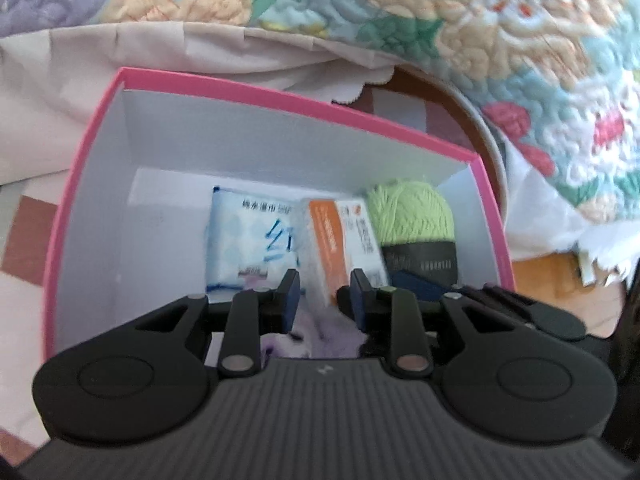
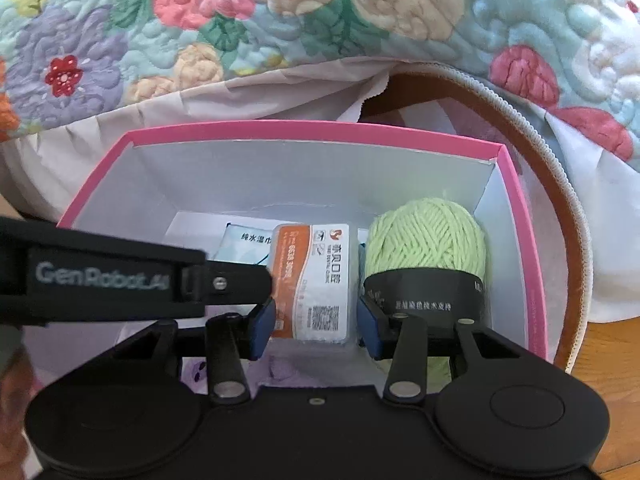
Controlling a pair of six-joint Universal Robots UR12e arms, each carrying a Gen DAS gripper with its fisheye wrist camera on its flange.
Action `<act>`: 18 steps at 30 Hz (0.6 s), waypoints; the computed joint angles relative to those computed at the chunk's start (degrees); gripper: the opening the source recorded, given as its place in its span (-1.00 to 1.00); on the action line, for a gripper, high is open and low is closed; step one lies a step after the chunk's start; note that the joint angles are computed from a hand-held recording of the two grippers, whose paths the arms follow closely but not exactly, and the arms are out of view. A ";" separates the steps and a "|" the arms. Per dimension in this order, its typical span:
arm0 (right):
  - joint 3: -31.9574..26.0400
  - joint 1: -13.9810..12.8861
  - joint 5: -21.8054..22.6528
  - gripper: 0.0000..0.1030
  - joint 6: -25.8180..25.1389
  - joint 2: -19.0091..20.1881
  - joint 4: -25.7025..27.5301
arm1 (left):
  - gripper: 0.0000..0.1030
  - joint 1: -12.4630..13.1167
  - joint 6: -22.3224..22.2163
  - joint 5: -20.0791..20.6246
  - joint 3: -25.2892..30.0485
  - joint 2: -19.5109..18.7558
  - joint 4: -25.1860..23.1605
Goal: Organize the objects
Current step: 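Carry the mask box with the left tool into the pink box and release, then withdraw the left tool and move it to the gold-capped foundation bottle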
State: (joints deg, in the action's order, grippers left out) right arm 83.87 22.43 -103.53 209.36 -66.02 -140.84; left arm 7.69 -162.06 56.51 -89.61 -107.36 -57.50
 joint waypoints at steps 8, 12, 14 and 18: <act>5.26 1.27 3.41 0.03 4.05 -5.39 -4.27 | -0.27 1.81 8.01 3.26 -2.08 5.25 -5.15; 3.01 2.71 2.27 0.05 1.20 -6.84 3.07 | -0.12 2.56 12.75 5.20 -1.39 7.37 -9.24; 2.65 3.02 3.25 0.06 0.25 -7.60 4.27 | -0.07 2.86 14.86 6.23 -0.80 8.37 -10.99; 1.17 4.17 2.84 0.09 -1.10 -8.78 7.41 | 0.04 3.64 17.77 7.83 0.18 10.39 -14.06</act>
State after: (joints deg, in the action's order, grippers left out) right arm 85.04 26.61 -100.69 208.27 -74.80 -133.43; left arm 11.33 -144.29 64.33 -89.43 -96.98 -71.57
